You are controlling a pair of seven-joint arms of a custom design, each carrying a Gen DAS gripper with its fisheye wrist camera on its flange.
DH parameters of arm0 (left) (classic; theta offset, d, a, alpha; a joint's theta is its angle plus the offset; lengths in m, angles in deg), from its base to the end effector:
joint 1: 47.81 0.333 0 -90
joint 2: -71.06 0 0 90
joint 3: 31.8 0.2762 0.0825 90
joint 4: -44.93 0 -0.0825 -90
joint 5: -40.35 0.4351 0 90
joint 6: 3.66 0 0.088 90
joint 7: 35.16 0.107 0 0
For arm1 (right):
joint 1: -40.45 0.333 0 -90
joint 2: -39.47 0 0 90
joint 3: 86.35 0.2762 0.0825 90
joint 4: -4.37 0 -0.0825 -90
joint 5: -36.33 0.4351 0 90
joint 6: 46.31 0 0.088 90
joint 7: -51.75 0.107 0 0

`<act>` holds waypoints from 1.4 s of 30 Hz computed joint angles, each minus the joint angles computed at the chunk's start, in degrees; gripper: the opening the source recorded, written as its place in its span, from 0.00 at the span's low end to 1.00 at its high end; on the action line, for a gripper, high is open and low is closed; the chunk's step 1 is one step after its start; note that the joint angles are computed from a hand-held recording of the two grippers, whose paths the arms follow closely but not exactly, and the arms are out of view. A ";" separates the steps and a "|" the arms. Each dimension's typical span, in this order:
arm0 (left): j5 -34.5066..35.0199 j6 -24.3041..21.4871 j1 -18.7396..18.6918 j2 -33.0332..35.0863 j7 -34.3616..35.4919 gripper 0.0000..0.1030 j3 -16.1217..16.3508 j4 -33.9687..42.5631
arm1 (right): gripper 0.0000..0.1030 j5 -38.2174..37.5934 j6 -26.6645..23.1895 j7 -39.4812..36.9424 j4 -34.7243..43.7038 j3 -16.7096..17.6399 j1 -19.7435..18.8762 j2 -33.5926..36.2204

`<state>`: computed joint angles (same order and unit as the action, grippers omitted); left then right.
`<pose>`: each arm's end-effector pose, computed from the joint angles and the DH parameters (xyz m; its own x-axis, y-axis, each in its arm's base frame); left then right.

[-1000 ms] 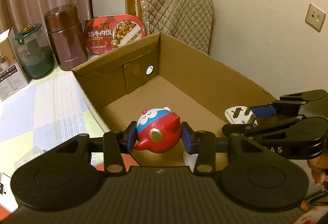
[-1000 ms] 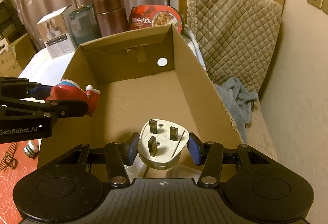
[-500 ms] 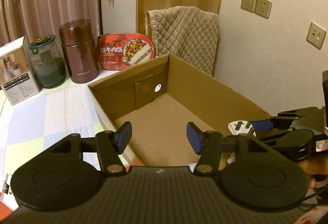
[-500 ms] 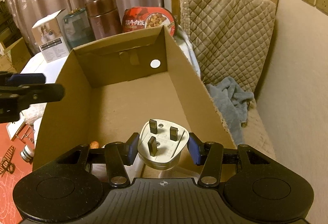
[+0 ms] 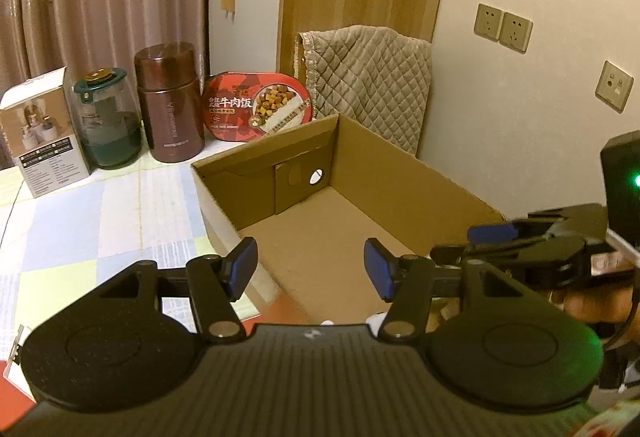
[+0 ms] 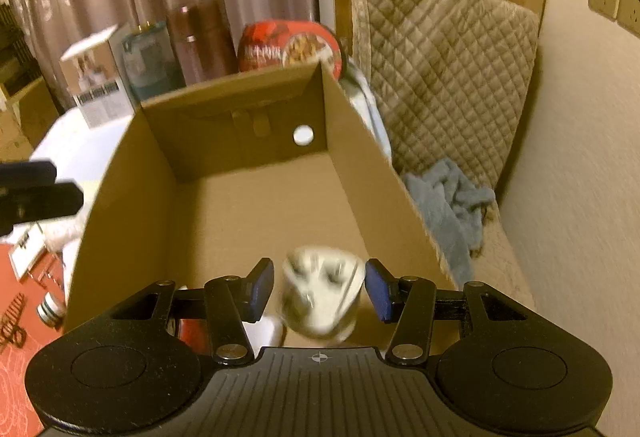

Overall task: Organize rigid objects
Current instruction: 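Carry the figure and plug into the box and open both tools, then withdraw both open tools from the box toward the mat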

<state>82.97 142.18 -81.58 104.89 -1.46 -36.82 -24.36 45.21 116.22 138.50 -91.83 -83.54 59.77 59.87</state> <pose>0.6307 -0.4938 0.4776 -0.1542 -0.9859 0.0649 -0.6087 0.0431 -0.7922 0.6875 0.2667 0.4305 0.3436 -0.9321 -0.1146 -0.6813 -0.1633 -0.7136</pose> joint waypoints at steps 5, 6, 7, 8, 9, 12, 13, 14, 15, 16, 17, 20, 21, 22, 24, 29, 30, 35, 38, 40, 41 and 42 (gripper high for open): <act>3.77 2.13 -0.09 -6.46 -6.44 0.53 0.84 -8.64 | 0.55 -1.11 5.27 2.19 -3.65 -0.96 1.19 -2.93; 4.81 2.42 0.05 -8.02 -7.96 0.54 0.75 -10.70 | 0.55 -1.05 6.04 2.45 -4.74 -0.88 1.20 -3.84; 5.67 2.51 0.29 -9.43 -9.42 0.54 0.49 -12.54 | 0.56 -1.04 6.38 2.75 -5.28 -0.80 1.26 -4.43; 6.29 2.58 0.69 -10.66 -10.57 0.54 0.07 -14.12 | 0.57 -0.52 7.00 2.71 -6.61 -0.39 1.10 -5.61; 7.11 2.66 1.03 -12.08 -11.97 0.55 -0.29 -15.94 | 0.57 -0.24 7.40 2.87 -7.69 -0.18 1.07 -6.59; 10.25 2.15 1.93 -16.63 -16.64 0.55 -1.52 -21.66 | 0.58 0.40 8.44 3.69 -11.13 0.45 1.21 -9.91; 11.25 2.17 2.33 -18.34 -18.37 0.56 -2.03 -23.84 | 0.58 1.60 8.95 2.90 -12.46 1.28 0.89 -11.21; 12.23 1.89 2.69 -20.08 -20.17 0.56 -2.57 -26.00 | 0.58 2.95 9.45 1.74 -13.72 2.10 0.60 -12.48; 13.22 1.70 3.09 -21.64 -21.64 0.56 -3.14 -27.94 | 0.59 3.74 9.95 1.08 -14.95 2.58 0.63 -13.66; 14.41 1.51 3.48 -23.51 -23.26 0.56 -3.73 -30.25 | 0.59 4.78 10.47 0.24 -16.40 3.12 0.69 -15.10; 15.50 0.88 3.82 -25.26 -25.11 0.56 -4.36 -32.30 | 0.59 5.32 10.91 -0.01 -17.62 3.41 0.93 -16.31; 17.29 -0.49 5.37 -31.20 -30.45 0.57 -6.45 -39.15 | 0.61 9.08 12.37 -2.29 -21.45 4.55 1.78 -20.13; 17.41 -1.12 5.93 -33.17 -31.78 0.59 -7.23 -41.40 | 0.61 9.86 12.86 -2.53 -22.59 4.74 2.20 -21.21; 17.53 -1.63 6.53 -35.07 -33.02 0.59 -7.99 -43.52 | 0.62 10.50 13.18 -2.75 -23.59 4.91 2.65 -22.17; 17.20 -2.61 7.74 -38.89 -34.90 0.59 -9.51 -47.64 | 0.63 11.14 13.84 -2.62 -25.77 5.30 3.56 -24.10; 14.78 -4.46 10.29 -47.86 -37.12 0.60 -13.15 -56.93 | 0.64 12.39 15.15 -2.37 -29.94 6.10 6.06 -27.46; 14.09 -4.83 10.67 -49.58 -37.26 0.60 -13.88 -58.63 | 0.64 11.98 15.42 -1.38 -30.71 6.58 6.19 -28.00; 9.56 -6.18 12.32 -55.95 -37.24 0.62 -17.13 -64.63 | 0.64 13.61 16.35 -0.46 -33.70 6.89 8.61 -29.62; 7.37 -6.50 13.03 -58.82 -37.07 0.62 -18.60 -67.21 | 0.64 12.54 16.13 1.27 -35.16 7.76 8.93 -30.20; 6.27 -6.43 13.33 -60.21 -37.02 0.62 -19.29 -68.49 | 0.64 12.26 15.80 1.87 -35.73 7.88 9.43 -30.28; 5.73 -6.16 13.43 -60.97 -37.03 0.63 -19.45 -69.24 | 0.64 11.99 15.73 2.20 -36.07 7.93 9.50 -30.41; 5.31 -6.08 13.63 -61.33 -37.06 0.63 -19.72 -69.63 | 0.64 11.03 15.58 3.20 -36.45 8.53 9.06 -30.56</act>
